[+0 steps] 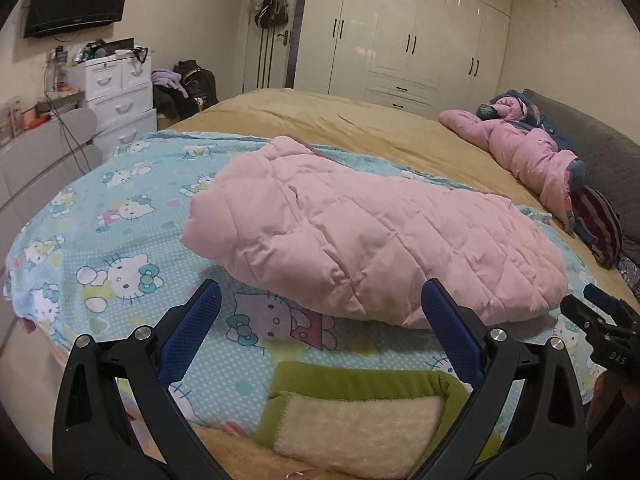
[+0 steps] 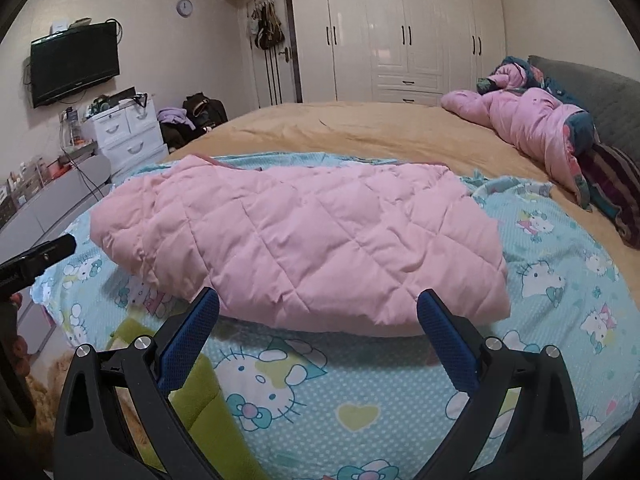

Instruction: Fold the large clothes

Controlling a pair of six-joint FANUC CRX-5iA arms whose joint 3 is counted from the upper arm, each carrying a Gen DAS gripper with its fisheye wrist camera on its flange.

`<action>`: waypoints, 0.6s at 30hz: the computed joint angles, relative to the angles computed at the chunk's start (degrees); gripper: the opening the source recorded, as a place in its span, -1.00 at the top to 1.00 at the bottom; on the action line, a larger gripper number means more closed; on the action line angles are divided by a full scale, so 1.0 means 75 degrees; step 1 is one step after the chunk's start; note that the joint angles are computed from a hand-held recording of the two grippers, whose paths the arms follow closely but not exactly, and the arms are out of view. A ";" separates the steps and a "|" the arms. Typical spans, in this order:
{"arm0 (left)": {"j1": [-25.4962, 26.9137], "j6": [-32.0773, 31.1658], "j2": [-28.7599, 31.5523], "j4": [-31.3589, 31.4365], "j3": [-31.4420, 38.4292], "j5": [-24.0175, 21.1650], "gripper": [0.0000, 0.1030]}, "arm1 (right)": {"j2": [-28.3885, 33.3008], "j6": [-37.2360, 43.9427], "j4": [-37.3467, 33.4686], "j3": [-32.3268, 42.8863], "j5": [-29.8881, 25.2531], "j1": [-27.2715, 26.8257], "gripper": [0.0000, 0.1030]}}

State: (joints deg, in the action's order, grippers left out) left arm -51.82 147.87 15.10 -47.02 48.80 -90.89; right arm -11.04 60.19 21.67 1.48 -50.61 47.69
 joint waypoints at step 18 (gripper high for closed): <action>-0.0074 -0.0095 0.0129 -0.0146 0.0218 -0.0212 -0.82 | 0.0116 0.0230 -0.0283 0.0173 -0.0160 0.0000 -0.92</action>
